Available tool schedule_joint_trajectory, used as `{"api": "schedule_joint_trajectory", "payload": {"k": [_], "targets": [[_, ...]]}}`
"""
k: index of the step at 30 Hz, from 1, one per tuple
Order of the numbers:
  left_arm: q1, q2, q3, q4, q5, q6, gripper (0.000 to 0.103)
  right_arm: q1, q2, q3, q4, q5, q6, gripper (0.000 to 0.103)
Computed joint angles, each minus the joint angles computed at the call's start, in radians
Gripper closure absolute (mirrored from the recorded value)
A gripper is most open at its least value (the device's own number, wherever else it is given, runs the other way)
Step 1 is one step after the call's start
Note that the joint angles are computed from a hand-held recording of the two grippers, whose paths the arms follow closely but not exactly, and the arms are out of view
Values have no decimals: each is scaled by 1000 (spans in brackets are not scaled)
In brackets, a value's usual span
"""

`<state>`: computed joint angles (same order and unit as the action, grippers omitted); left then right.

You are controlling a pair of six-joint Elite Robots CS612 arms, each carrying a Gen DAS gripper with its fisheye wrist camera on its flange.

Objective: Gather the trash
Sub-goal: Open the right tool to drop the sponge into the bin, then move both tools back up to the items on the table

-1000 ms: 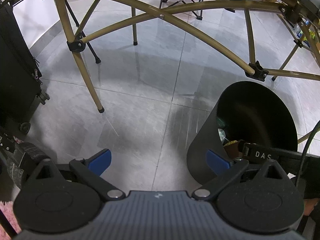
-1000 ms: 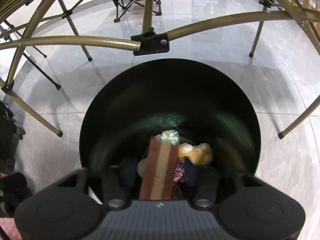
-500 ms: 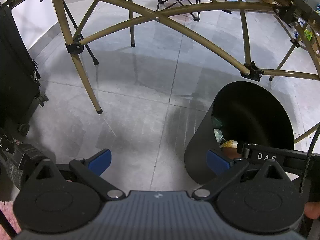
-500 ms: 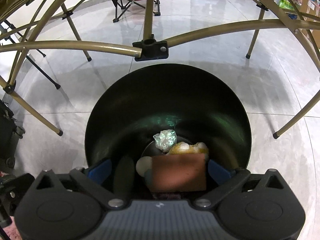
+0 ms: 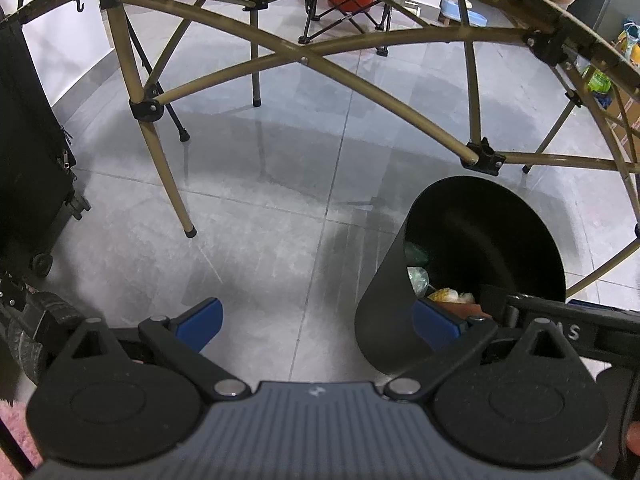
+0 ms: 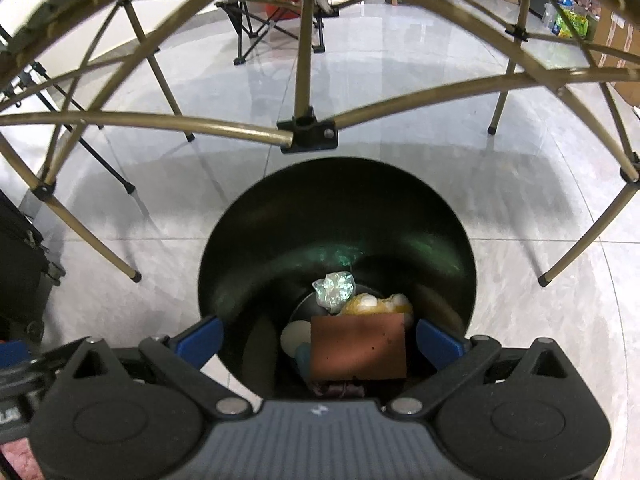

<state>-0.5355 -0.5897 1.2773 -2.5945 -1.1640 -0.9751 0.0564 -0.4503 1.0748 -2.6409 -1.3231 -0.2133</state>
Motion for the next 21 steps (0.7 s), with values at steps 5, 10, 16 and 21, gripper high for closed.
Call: {"api": "schedule_joint_trajectory", "payload": {"k": [5,10,16,21], "targets": [[-7,-16,27,-40,19,4,0,-7,-33,48,-39,15,-7,0],[-17,-33,51,-81,55,10,0,-15,-57,88,-79,23,-7,0],[-30,-50,77,-148,102,40,0,-30,-88,136,-152,59,6,0],[-38,-65,93,-195,138,48,0,-48,-117,177,-237,104,30,0]]}}
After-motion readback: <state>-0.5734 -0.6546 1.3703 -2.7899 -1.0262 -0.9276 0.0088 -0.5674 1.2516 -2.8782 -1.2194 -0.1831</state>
